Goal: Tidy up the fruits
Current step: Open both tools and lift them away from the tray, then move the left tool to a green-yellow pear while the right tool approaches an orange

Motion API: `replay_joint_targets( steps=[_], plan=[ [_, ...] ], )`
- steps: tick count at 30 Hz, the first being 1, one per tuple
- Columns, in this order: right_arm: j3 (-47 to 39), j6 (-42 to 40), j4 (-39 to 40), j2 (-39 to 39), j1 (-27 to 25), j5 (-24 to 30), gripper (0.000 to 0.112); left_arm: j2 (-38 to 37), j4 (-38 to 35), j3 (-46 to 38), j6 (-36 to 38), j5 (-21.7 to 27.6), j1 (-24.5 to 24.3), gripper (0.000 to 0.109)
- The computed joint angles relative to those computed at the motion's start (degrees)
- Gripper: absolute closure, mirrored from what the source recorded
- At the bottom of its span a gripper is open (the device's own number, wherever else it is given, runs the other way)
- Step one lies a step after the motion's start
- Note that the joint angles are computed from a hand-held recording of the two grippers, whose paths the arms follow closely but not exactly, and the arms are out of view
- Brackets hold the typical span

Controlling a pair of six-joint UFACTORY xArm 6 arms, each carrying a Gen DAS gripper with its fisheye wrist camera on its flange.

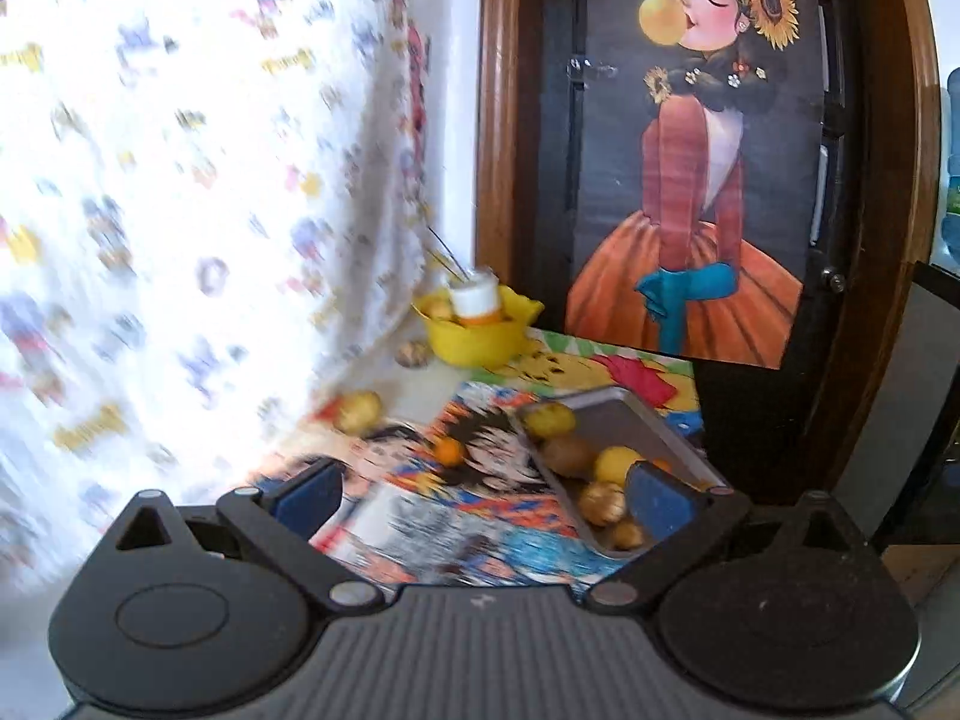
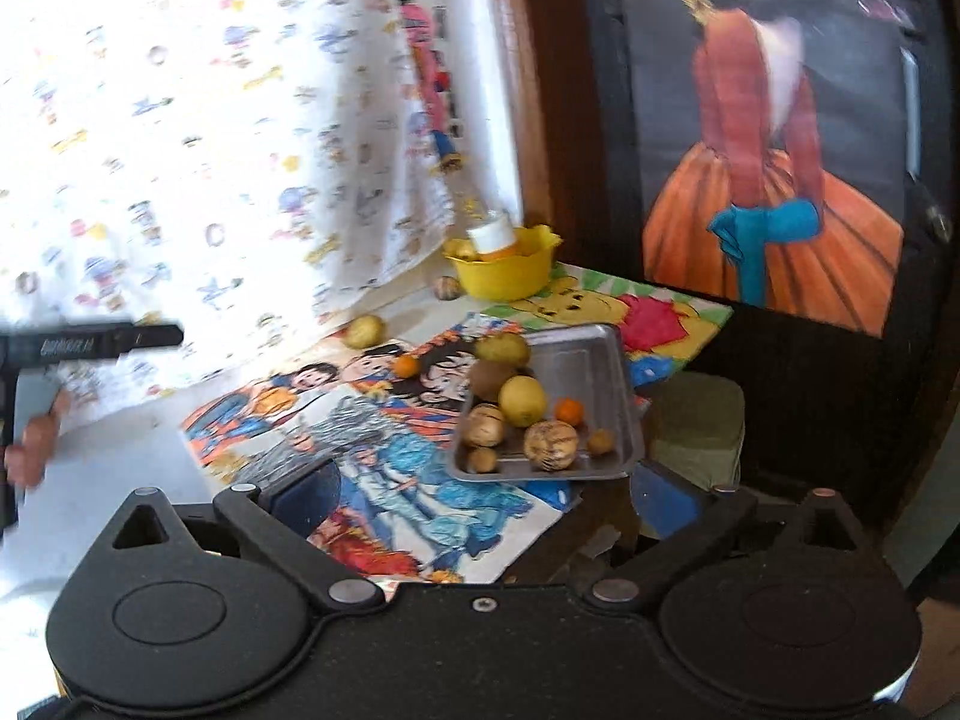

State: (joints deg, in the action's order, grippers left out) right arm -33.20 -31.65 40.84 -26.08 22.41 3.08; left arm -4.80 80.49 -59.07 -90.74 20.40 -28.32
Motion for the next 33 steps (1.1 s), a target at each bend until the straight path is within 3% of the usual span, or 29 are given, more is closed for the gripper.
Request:
replay_joint_targets(
  steps=[3,7,12,16,21,29,33],
  plan=[
    [-3.5,5.2,-8.7,-1.2,0.0,5.0,0.010,-3.3,-6.1,-0.1,8.2,0.9,1.6,0.006],
    [-15.0,1.1,-6.7,3.9,0.4,13.1,0.010,-3.8,-12.0,-4.0,18.1,3.5,3.7,0.006],
    [-34.9,-6.3,-4.9,17.1,1.8,19.6,0.010,1.3,-23.1,-12.1,30.3,4.3,7.5,0.006],
    [-48.3,-20.8,2.7,27.9,3.1,19.6,0.010,7.0,-28.6,-17.8,38.8,0.8,11.0,0.006],
    [-65.3,-29.2,6.9,43.6,3.4,21.5,0.010,15.7,-31.5,-26.6,44.1,1.6,12.7,0.006],
    [-76.6,-20.3,-1.2,60.9,3.9,21.4,0.010,34.1,-45.5,-44.8,61.1,3.2,12.5,0.006],
    [-76.9,-25.0,2.0,65.9,4.7,16.8,0.010,42.0,-50.4,-50.3,64.9,0.6,12.6,0.006]
  ],
)
